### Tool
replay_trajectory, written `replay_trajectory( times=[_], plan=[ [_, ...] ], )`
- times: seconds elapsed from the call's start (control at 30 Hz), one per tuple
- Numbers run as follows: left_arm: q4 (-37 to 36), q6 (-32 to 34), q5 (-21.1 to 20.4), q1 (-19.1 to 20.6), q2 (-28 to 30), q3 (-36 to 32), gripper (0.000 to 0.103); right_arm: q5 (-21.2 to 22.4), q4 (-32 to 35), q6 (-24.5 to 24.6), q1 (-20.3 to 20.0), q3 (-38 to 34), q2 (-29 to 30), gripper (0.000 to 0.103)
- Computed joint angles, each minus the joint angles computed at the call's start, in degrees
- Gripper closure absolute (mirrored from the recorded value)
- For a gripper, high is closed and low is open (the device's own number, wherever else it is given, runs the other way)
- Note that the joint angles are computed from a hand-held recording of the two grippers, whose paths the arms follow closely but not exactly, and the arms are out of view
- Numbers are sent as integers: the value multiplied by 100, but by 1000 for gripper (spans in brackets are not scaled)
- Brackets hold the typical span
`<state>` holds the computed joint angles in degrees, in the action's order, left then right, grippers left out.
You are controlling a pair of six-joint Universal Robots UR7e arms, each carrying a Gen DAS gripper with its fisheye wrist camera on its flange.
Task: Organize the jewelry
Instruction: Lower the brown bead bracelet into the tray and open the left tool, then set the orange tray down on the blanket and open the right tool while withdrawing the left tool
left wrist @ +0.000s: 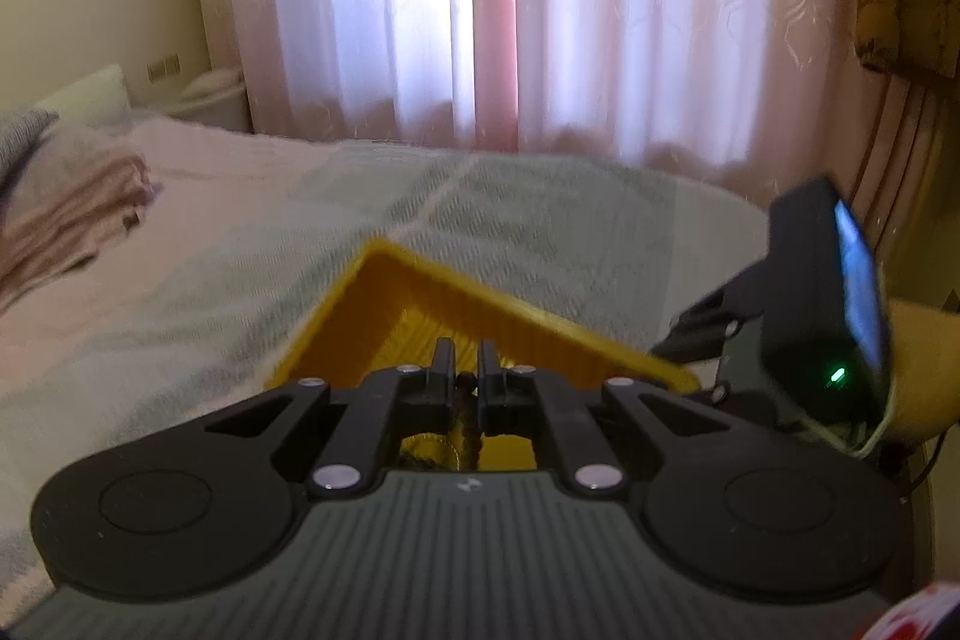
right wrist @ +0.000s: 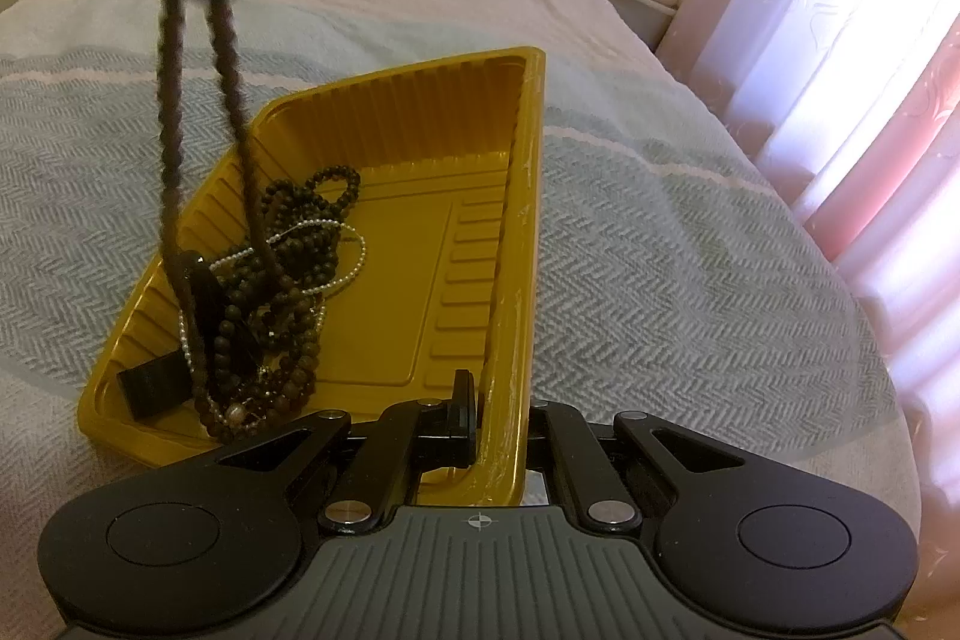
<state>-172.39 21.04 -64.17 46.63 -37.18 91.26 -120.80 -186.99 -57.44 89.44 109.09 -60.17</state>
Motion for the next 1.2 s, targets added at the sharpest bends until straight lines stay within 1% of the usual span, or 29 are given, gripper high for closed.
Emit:
replay_trajectory(
  times=[0.2, 1.07, 1.13, 1.17, 1.2],
  plan=[
    [82, -11, 11, 85, 95, -100, 97, -1, 21, 16, -2, -10, 0, 99],
    [118, -80, -41, 130, 277, -340, 97, -3, 22, 4, -9, -14, 0, 99],
    [131, -119, -39, 142, 284, -359, 89, -1, 23, 6, -9, -13, 0, 99],
    [131, -134, -17, 136, 279, -357, 81, -1, 26, 3, -9, -13, -1, 99],
    [105, -123, -6, 134, 274, -345, 81, 3, 28, 5, -13, -12, -4, 99]
  ],
)
